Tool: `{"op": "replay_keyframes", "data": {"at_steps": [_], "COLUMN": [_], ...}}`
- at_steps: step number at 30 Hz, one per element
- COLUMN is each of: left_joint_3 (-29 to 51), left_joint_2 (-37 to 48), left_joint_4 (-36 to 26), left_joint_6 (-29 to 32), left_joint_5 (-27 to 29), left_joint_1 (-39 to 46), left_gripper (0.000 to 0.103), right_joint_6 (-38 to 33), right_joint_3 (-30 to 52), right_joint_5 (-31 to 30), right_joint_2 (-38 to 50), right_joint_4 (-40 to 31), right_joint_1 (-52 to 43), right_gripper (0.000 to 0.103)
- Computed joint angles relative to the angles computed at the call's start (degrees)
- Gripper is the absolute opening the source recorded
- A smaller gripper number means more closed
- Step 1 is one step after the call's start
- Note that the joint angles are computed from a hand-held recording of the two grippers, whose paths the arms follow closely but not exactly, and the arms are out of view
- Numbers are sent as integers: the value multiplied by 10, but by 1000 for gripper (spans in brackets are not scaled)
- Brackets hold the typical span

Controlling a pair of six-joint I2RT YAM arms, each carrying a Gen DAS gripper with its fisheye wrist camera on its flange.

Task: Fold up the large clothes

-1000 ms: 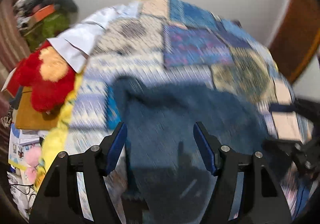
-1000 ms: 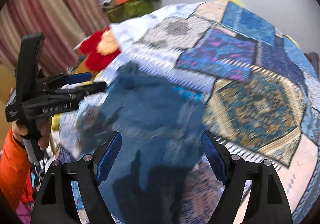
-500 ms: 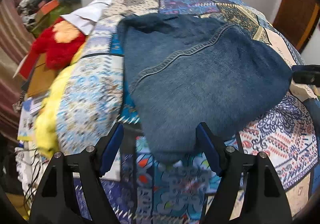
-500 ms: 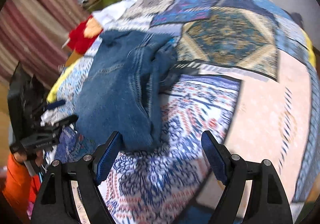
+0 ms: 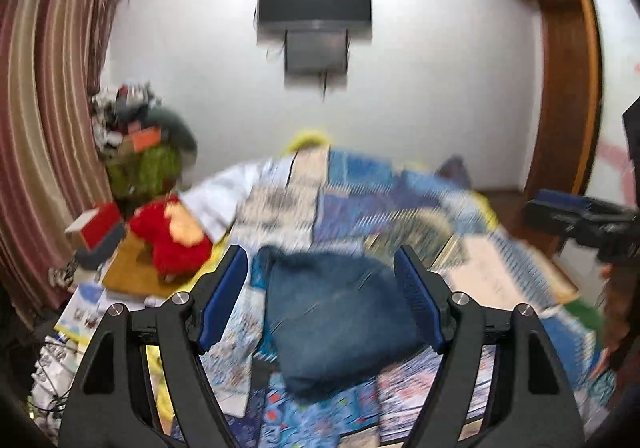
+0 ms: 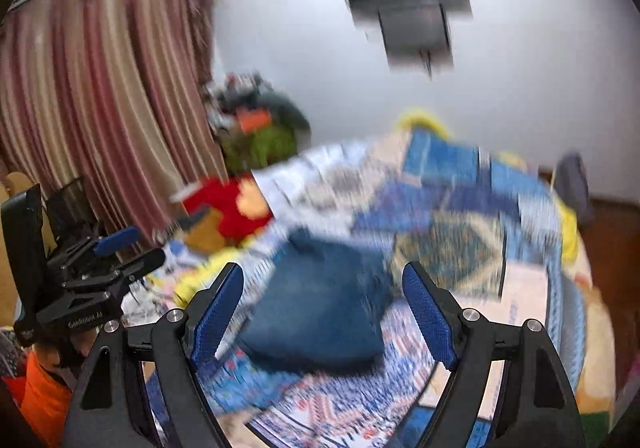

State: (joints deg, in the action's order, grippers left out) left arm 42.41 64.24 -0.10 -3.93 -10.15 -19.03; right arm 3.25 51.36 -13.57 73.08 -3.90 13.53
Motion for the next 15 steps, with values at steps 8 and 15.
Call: {"op": "replay_keyframes", "data": {"at_steps": [8,15], "left_joint_3": [-66,-88], "left_joint_2": [-148,-178], "left_joint_4": [12,2], "left_joint_6": [-15,-50], "left_joint_5": [-123,-165], "left_joint_1": [-107,-123], "left_gripper": [75,96], "right_joint_6": [47,38], "right_joint_3": [-89,-144], "right_joint_5": [138,325], "right_joint_2": [-162,-223], "right_joint_4": [29,45], "right_joint_1": [118,219], "right_gripper": [80,103]}}
